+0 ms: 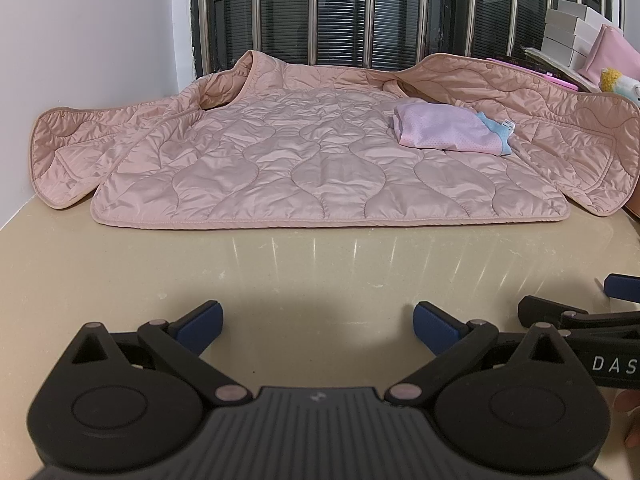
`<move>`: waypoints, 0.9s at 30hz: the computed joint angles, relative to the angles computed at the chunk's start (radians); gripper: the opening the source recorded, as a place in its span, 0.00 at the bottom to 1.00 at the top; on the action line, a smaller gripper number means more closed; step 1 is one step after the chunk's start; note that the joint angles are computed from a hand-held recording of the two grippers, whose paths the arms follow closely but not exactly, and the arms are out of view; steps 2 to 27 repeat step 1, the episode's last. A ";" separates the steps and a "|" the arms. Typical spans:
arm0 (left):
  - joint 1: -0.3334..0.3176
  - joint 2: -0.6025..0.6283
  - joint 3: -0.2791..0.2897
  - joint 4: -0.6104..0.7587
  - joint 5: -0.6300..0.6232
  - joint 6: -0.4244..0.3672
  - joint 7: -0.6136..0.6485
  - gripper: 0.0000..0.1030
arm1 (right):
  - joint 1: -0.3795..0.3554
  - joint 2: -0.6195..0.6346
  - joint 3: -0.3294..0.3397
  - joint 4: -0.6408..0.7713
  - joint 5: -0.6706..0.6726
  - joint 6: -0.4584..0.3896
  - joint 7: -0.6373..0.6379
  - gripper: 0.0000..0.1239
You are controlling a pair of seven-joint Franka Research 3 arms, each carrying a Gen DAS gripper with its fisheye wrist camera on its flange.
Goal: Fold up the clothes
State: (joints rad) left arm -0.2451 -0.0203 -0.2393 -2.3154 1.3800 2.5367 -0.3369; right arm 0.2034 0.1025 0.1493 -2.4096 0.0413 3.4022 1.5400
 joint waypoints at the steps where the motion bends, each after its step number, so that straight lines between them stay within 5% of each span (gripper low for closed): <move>1: 0.000 0.000 0.000 0.000 0.000 0.000 0.000 0.99 | 0.000 0.000 0.000 0.000 0.000 0.000 0.000 0.83; 27: 0.000 0.000 0.000 0.000 0.000 0.000 0.000 0.99 | 0.000 0.000 0.000 0.000 0.000 0.000 0.000 0.83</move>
